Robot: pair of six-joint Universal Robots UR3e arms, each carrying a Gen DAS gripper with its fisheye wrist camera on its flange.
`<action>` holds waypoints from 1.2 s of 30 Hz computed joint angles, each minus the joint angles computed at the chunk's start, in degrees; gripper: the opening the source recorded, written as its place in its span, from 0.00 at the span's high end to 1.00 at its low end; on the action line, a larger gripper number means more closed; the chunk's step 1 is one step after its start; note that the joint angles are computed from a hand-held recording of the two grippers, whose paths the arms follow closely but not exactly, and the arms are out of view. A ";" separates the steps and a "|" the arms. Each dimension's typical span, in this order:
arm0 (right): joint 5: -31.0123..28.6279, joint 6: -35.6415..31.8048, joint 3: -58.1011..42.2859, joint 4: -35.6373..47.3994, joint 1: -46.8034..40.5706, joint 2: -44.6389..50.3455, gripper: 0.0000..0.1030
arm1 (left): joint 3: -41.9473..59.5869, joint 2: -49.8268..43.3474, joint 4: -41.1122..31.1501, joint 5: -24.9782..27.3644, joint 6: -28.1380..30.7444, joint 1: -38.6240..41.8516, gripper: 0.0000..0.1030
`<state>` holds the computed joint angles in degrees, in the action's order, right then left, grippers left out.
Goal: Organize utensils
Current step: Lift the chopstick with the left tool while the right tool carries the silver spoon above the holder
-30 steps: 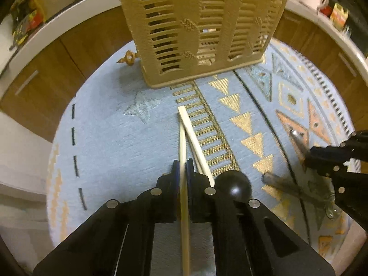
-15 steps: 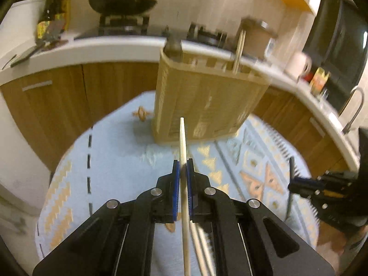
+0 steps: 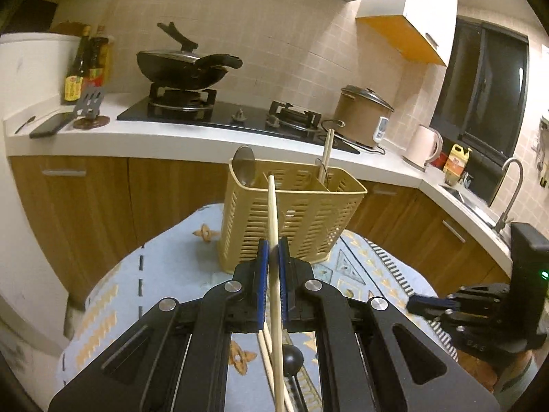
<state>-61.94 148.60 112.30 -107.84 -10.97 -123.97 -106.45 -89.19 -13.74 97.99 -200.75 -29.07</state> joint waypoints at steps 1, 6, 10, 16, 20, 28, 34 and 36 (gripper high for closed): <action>-1.62 0.60 -2.02 1.25 1.62 3.78 0.88 | -0.46 0.17 0.27 -0.57 0.46 0.49 0.96; -10.55 5.65 -8.72 2.90 8.13 18.64 0.66 | -1.60 -0.20 0.72 -2.40 1.09 1.35 0.96; -14.88 8.47 -13.86 5.84 12.01 26.60 0.66 | -2.73 0.19 0.96 -3.59 1.55 2.25 0.96; -25.05 13.05 -19.50 4.57 21.34 33.13 0.89 | -3.42 0.22 0.81 -4.62 1.54 3.20 0.96; -23.96 13.28 -19.35 4.22 21.49 32.70 0.90 | -4.15 0.43 1.55 -4.96 0.97 3.74 0.96; -7.35 7.63 -12.98 3.10 9.88 16.58 0.90 | -3.08 2.55 4.70 -4.30 -0.02 5.22 0.96; 1.79 6.49 -12.56 -2.77 4.55 10.97 0.90 | 4.36 -0.21 7.12 -2.49 0.24 4.77 0.96; 3.31 8.74 -12.96 -8.46 4.15 10.83 0.90 | 8.46 -2.62 8.14 -0.77 0.92 4.13 0.96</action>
<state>-58.63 157.34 99.34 -116.29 -6.82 -113.14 -97.98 -91.81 -5.60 97.22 -199.84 -24.94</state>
